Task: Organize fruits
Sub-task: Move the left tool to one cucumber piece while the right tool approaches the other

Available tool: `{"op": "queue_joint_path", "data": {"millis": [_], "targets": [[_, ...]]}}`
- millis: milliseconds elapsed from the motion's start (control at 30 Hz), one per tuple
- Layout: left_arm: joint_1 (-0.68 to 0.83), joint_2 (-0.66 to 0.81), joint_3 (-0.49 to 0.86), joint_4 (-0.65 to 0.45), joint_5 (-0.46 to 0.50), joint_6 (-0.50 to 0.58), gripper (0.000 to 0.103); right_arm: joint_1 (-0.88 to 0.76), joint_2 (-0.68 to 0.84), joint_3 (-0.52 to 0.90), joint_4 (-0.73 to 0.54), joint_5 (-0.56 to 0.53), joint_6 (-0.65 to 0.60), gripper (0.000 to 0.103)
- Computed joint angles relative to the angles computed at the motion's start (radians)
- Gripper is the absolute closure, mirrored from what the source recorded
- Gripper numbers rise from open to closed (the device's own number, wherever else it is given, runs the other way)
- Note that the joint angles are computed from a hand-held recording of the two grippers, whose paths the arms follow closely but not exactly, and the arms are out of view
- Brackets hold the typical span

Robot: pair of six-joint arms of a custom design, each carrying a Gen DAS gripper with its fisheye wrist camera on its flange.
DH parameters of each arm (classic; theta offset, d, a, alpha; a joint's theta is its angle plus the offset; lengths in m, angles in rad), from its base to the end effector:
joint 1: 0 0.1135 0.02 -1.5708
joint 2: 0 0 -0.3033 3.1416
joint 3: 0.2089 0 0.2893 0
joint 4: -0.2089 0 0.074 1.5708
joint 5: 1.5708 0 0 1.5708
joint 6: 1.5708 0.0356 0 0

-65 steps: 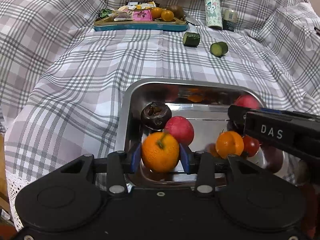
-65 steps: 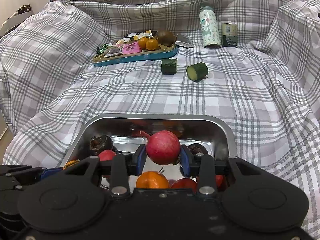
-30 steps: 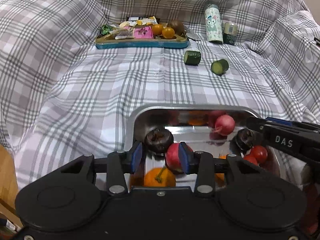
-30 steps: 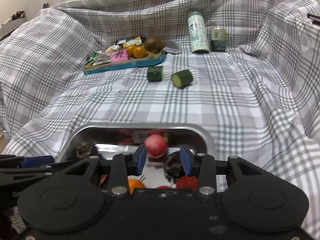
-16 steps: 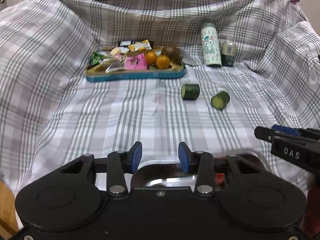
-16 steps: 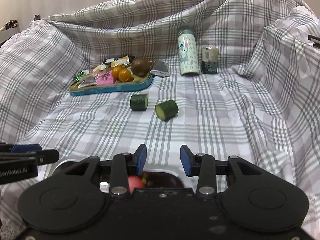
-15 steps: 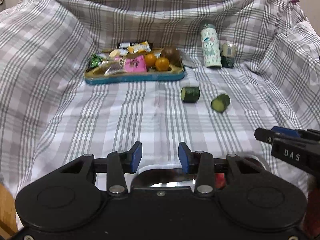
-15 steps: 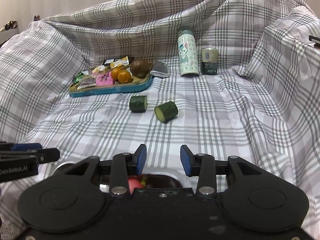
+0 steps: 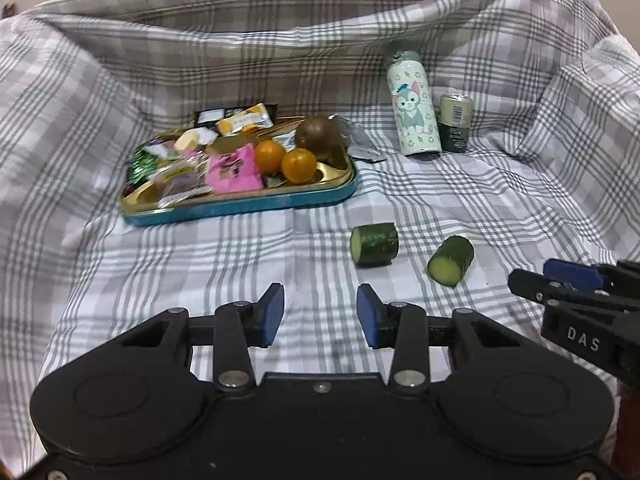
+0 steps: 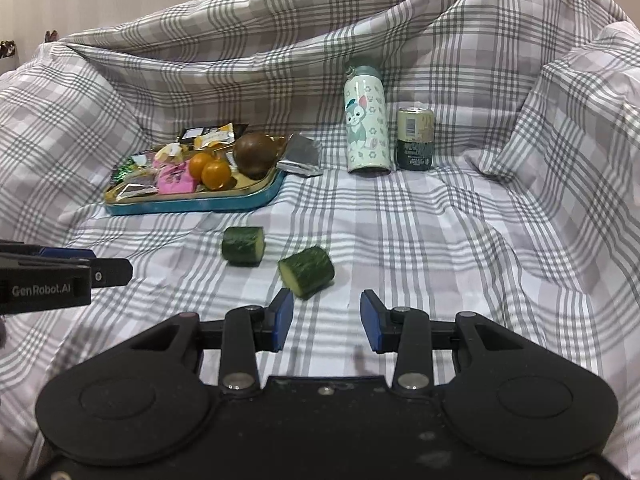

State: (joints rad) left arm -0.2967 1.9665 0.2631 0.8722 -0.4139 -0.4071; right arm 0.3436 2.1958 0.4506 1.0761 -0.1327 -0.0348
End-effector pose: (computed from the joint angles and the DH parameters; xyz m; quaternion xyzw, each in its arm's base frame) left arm 0.2249 -0.0538 0.0262 -0.1245 0.9070 0.0579 0.3981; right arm 0.2744 0.1032 0.0025 -0.1973 0.8766 0.1258 0.4204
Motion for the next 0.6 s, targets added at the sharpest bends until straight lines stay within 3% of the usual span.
{"op": "queue_joint_path", "data": {"millis": [267, 400, 600], "targets": [[0.042, 0.115, 0.105, 0.037, 0.065, 0.179, 0.055, 0.005, 0.041, 0.132, -0.103, -0.025, 0.039, 0.063], [0.066, 0.181, 0.151, 0.064, 0.122, 0.250, 0.055, -0.002, 0.081, 0.163, -0.092, -0.034, 0.065, 0.063], [0.074, 0.262, 0.226, 0.065, 0.123, 0.322, 0.055, -0.024, 0.121, 0.203, -0.110, -0.048, 0.090, 0.063]]}}
